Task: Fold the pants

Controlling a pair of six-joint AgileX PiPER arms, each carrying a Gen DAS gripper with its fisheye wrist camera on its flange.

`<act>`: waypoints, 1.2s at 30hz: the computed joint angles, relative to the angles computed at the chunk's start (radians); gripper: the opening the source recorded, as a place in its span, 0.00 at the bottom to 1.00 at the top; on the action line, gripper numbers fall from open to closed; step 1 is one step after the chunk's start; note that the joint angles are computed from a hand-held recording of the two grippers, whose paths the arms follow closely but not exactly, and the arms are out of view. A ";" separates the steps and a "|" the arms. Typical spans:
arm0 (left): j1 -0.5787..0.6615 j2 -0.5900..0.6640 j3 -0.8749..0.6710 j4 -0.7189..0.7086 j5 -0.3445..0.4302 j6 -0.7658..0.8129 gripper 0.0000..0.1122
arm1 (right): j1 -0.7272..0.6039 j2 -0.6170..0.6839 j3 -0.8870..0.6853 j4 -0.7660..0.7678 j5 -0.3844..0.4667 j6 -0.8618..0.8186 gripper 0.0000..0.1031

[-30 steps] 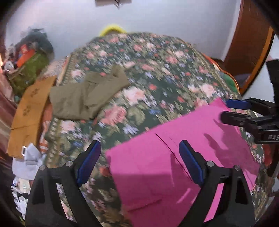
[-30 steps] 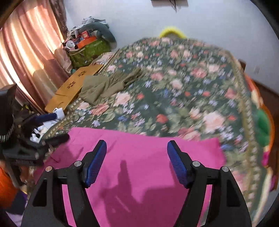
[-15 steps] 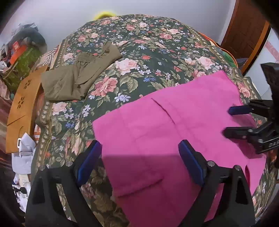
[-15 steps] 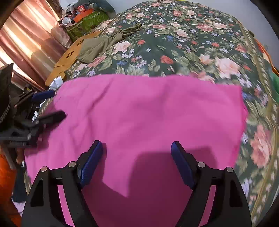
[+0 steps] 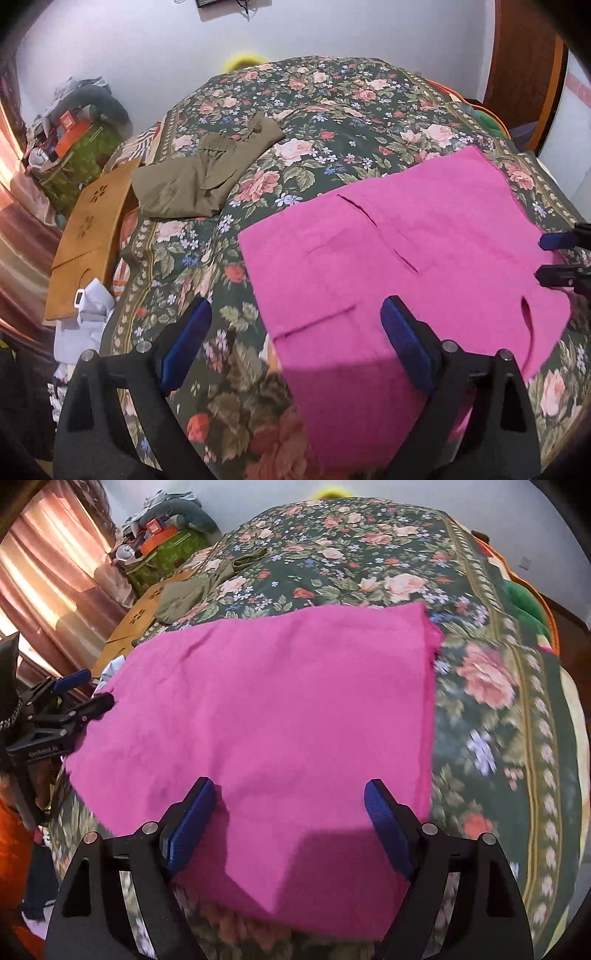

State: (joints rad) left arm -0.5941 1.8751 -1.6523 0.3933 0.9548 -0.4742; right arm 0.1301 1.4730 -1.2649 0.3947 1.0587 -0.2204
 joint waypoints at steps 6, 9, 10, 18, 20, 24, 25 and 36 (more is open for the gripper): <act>-0.001 -0.102 0.098 0.008 -0.003 -0.064 0.84 | 0.007 -0.072 0.047 -0.068 -0.003 0.039 0.78; -0.017 -0.161 0.139 0.091 0.005 -0.170 0.84 | 0.031 -0.095 0.033 -0.106 -0.012 0.065 0.78; -0.019 -0.188 0.156 0.116 0.006 -0.217 0.84 | 0.042 -0.102 0.024 -0.113 -0.020 0.071 0.78; -0.021 -0.285 0.223 0.057 -0.007 -0.310 0.84 | 0.158 -0.098 -0.038 -0.090 -0.120 0.109 0.78; -0.036 -0.290 0.240 0.024 -0.009 -0.319 0.84 | 0.196 -0.076 -0.039 -0.103 -0.144 0.123 0.78; -0.064 -0.300 0.284 -0.045 -0.029 -0.320 0.84 | 0.260 -0.033 -0.029 -0.148 -0.154 0.144 0.78; -0.065 -0.304 0.297 -0.078 -0.039 -0.311 0.84 | 0.269 -0.033 -0.017 -0.155 -0.157 0.143 0.78; 0.024 -0.323 0.383 -0.455 -0.178 -0.193 0.84 | 0.241 -0.073 0.061 -0.073 -0.173 0.098 0.81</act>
